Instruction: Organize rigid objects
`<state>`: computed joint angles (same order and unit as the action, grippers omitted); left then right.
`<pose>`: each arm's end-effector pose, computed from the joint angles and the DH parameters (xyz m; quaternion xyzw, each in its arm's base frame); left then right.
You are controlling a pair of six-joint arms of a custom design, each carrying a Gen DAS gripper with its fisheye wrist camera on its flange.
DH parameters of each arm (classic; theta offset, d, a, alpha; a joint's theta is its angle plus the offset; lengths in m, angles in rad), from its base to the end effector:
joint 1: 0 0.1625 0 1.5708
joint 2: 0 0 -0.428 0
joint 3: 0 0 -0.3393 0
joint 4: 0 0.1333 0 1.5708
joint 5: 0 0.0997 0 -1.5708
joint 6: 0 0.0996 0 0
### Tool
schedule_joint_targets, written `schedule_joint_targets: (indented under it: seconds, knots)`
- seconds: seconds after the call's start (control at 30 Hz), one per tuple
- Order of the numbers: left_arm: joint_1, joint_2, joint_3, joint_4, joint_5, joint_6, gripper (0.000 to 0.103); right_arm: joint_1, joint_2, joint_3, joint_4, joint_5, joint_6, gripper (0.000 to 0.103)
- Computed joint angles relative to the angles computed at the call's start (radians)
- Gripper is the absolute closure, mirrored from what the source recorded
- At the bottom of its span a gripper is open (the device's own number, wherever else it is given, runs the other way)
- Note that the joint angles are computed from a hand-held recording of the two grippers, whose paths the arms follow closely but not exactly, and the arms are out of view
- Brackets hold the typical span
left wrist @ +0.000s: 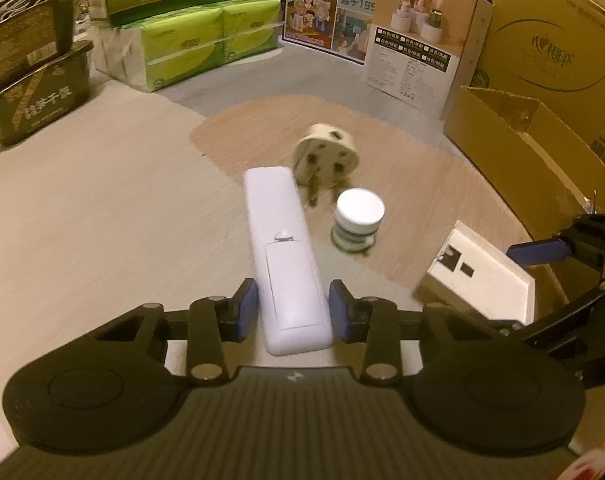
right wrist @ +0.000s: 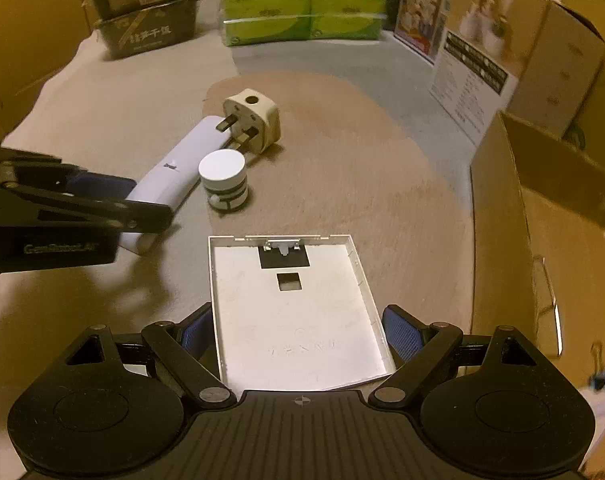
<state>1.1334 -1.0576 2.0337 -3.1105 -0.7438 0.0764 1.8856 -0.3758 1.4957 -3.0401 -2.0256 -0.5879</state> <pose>-0.0333 -0.5590 0.2506 0.1154 0.8791 -0.3198 0.3340 0.2927 -0.6096 -0.0357 0.3832 -0.8804 0.1375 0.2430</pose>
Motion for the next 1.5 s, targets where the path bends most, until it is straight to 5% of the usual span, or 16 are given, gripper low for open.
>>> schedule_joint_targets:
  seconds: [0.3, 0.73, 0.9, 0.97, 1.3, 1.5]
  knots:
    - [-0.048, -0.118, 0.158, 0.028, 0.037, -0.071, 0.069, 0.018, -0.035, 0.12, -0.089, 0.002, 0.099, 0.016]
    - [-0.214, -0.329, 0.419, 0.202, 0.094, -0.317, 0.069, 0.015, -0.12, 0.417, -0.361, 0.055, 0.189, 0.015]
    - [-0.242, -0.357, 0.448, 0.24, 0.105, -0.364, 0.067, -0.019, -0.16, 0.522, -0.431, 0.158, 0.164, 0.012]
    - [-0.245, -0.357, 0.45, 0.246, 0.107, -0.375, 0.058, -0.031, -0.163, 0.549, -0.479, 0.18, 0.142, 0.011]
    - [-0.249, -0.307, 0.466, 0.125, 0.128, -0.33, 0.054, -0.075, -0.142, 0.58, -0.568, 0.271, -0.072, 0.011]
    - [-0.239, -0.289, 0.471, 0.088, 0.131, -0.327, 0.05, -0.063, -0.104, 0.569, -0.614, 0.245, -0.075, 0.01]
